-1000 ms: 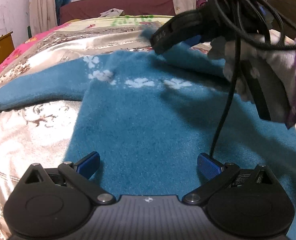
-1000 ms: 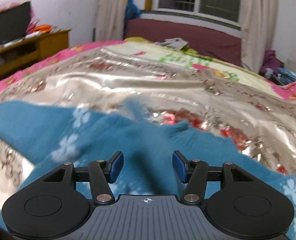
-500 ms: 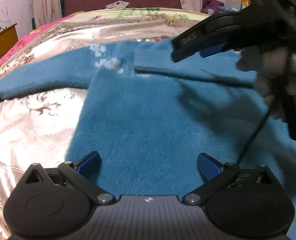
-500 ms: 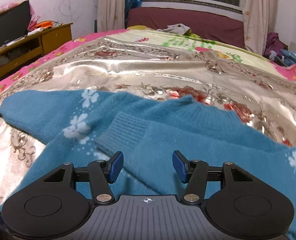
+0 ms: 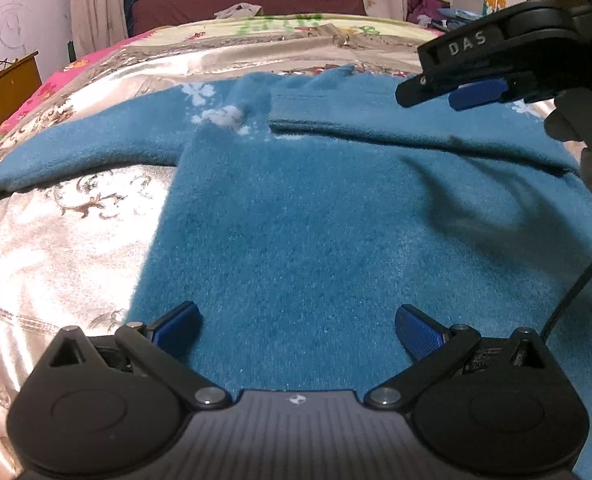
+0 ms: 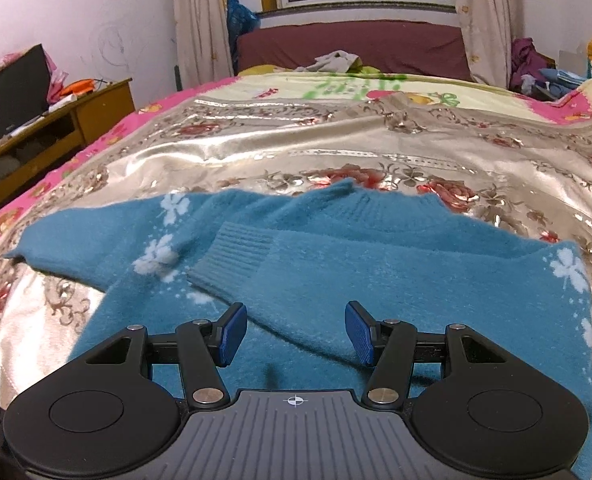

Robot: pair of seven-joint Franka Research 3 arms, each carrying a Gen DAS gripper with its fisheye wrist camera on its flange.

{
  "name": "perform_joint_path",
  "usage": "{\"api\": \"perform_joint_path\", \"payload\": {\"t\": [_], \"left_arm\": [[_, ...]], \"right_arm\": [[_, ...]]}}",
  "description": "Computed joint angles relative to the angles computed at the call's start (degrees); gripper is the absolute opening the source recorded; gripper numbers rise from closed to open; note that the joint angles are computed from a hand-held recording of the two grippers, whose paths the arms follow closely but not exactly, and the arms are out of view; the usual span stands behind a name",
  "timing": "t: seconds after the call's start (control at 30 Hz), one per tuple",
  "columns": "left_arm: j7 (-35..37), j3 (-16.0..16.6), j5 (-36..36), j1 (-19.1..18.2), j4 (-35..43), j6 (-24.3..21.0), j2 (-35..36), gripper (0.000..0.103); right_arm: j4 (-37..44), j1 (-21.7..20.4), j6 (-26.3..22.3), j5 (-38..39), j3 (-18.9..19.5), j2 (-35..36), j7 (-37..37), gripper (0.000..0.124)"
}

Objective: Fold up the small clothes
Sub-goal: 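Move the right gripper to the other sleeve cuff and grasp it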

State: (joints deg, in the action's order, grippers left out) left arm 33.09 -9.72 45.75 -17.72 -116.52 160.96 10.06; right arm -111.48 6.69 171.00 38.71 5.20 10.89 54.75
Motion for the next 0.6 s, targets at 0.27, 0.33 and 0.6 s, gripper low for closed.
{"api": "perform_joint_path", "payload": {"t": [0.27,0.33,0.6], "left_arm": [[-7.8,0.3,2.5,1.7,-5.1,1.5,-6.7,0.103],[-11.3,0.3,4.1,3.1,-6.5,1.6,-8.6,0.103],[-30.9,-1.1,19.9,11.7,-11.4,-3.4,-17.1,0.103]], "right_arm": [[0.2,0.4,-1.2,5.9,1.9,-1.7,-7.1,0.054],[0.5,1.5,-1.8,5.6,1.9,-1.9,-7.9,0.054],[4.5,6.1,-4.5,2.8,3.2,-0.3,-11.1,0.055]]}}
